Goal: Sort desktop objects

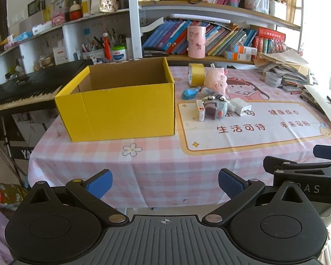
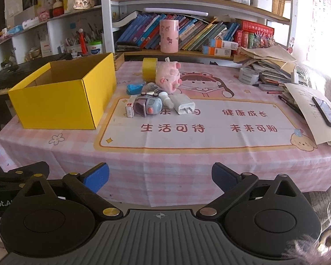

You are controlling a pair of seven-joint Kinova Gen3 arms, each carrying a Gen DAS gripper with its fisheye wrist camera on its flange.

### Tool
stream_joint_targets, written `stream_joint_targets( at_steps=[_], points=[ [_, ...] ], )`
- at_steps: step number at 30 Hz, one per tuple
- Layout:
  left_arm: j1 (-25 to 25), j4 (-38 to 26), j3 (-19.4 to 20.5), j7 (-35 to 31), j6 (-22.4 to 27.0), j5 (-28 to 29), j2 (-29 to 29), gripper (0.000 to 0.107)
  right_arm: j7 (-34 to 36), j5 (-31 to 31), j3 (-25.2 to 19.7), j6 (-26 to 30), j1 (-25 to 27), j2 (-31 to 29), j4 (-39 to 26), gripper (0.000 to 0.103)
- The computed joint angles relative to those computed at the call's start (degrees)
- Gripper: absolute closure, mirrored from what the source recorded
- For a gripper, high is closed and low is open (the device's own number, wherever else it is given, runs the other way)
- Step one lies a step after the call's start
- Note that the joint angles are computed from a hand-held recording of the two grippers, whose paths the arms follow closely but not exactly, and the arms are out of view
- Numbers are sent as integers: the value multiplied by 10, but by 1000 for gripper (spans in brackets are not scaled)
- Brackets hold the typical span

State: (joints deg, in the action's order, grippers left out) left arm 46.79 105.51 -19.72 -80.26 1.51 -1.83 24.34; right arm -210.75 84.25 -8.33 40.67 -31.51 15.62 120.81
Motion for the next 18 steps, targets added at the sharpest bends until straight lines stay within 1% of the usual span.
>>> stream_joint_targets(
  at_steps=[2,3,7,9,13,18],
  points=[
    [-5,0,6,-2,-4,1,0,5,-2,3,0,-2,1,0,0,3],
    [3,-1,-3,0,-5,4,3,5,-5,4,0,-2,2,0,1,3],
    [0,-5,1,-6,-14,11,7,5,-20,19,1,-4,6,2,1,3],
    [-6,-8,8,-11,-19,17,9,5,-35,34,2,-12,13,0,4,3],
    [-7,-16,9,-23,-23,31,15,4,-62,65,-1,-32,34,-3,9,3],
    [-9,-29,14,-36,-22,39,23,4,-68,78,-6,-37,51,-1,10,3]
  ],
)
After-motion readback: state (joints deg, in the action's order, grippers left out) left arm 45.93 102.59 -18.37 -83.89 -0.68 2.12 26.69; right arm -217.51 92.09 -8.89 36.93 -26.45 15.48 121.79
